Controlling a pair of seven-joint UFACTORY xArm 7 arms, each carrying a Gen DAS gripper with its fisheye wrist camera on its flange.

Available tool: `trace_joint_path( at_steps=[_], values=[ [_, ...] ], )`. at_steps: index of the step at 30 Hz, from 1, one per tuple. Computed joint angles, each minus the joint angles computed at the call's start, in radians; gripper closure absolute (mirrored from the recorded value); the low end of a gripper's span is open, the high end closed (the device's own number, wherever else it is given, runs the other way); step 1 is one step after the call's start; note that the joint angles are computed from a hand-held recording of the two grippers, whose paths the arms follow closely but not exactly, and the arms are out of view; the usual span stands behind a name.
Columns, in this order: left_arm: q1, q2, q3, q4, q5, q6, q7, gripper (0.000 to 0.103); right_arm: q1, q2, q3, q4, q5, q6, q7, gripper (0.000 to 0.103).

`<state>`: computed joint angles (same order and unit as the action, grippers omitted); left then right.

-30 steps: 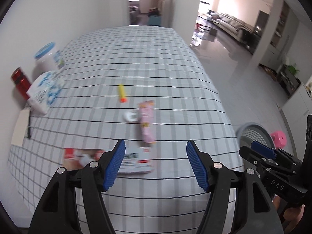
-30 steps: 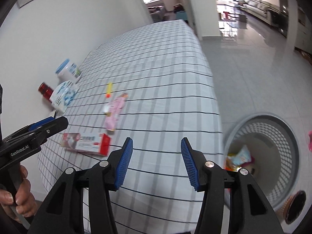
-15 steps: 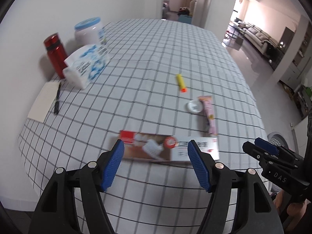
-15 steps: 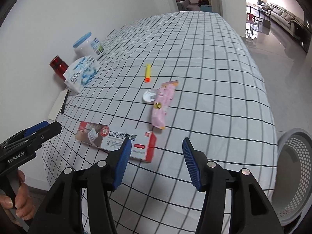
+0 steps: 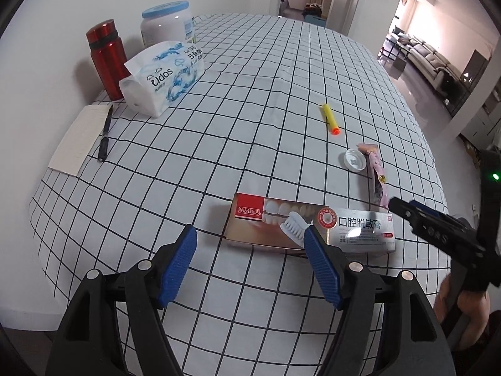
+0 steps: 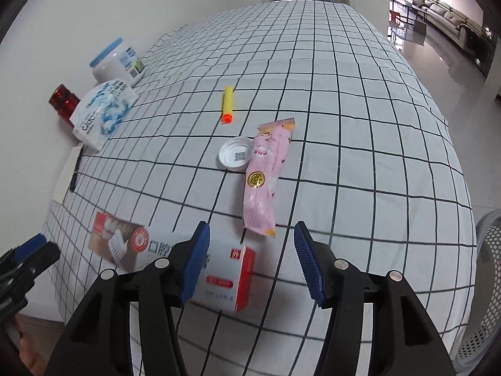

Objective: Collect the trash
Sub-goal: 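Grasp the pink wrapped snack bar with the right tool and lift it, then lower the left tool onto the white bottle cap and close on it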

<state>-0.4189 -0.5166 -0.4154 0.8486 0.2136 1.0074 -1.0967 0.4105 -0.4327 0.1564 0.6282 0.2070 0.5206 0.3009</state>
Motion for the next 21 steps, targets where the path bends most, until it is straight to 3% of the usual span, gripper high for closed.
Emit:
trace_joint_path(
  at_steps=[14,18,21],
  values=[
    [-0.005,0.008,0.006,-0.011,0.001,-0.012,0.024,0.033,-0.052,0.209,0.046,0.129,-0.129,-0.037,0.109,0.049],
    [-0.005,0.009,0.007,-0.013,0.002,-0.010,0.026,0.033,-0.044,0.241,0.044,0.147,-0.141,-0.031,0.116,0.071],
    [-0.004,0.015,0.008,-0.012,0.003,-0.009,0.029,0.033,-0.030,0.244,0.029,0.140,-0.109,-0.048,0.074,0.077]
  ],
)
